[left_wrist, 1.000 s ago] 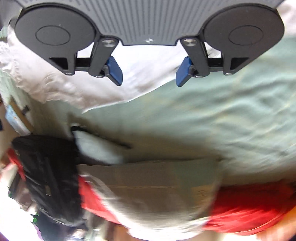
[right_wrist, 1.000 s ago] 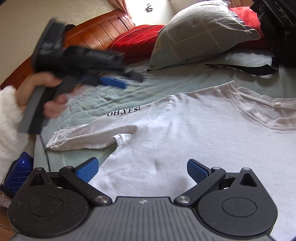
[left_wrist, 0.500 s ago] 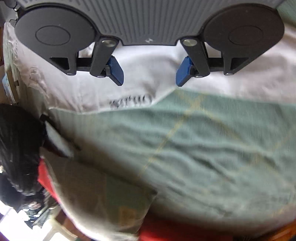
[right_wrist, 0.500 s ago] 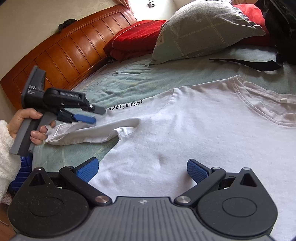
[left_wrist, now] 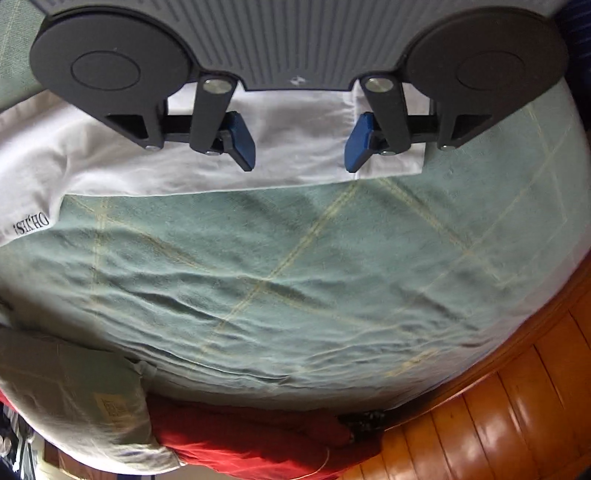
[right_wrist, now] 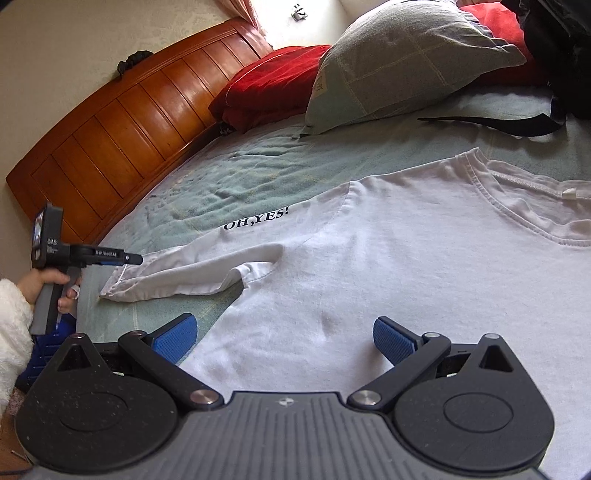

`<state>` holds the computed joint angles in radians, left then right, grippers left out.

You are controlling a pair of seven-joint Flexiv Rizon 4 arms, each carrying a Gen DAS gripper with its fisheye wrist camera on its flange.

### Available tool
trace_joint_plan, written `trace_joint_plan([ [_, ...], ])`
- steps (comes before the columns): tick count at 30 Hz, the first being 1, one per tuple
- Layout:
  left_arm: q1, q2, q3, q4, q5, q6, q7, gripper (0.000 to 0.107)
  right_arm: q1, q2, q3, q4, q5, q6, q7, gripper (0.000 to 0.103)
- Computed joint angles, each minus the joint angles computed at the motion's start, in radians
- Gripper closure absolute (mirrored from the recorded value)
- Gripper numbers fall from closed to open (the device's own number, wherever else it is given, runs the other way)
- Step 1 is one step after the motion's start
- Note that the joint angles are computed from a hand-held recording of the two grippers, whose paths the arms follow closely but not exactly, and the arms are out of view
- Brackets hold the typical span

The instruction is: Fold clothes

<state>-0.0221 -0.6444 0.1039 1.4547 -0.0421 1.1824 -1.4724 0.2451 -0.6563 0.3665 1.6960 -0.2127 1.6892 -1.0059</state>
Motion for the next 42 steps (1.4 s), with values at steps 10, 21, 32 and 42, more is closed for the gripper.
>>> trace_joint_plan([
  [10,0.037,-0.076,-0.133,-0.085,-0.082,-0.053,0.400,0.057,0.013,-0.002,-0.015,0.003,-0.002,0.007,-0.006,0.000],
  [21,0.044,-0.063,-0.151,-0.065,-0.156,-0.083,0.520,0.103,0.010,-0.010,-0.012,0.001,-0.004,0.020,0.007,0.000],
  [32,0.000,-0.069,-0.076,-0.056,-0.185,0.063,0.338,0.105,0.004,-0.014,-0.009,0.003,-0.013,0.032,0.024,0.000],
  [42,0.100,-0.027,-0.338,0.002,-0.329,0.014,0.476,0.094,0.010,-0.012,-0.018,0.006,-0.018,0.038,0.042,0.000],
])
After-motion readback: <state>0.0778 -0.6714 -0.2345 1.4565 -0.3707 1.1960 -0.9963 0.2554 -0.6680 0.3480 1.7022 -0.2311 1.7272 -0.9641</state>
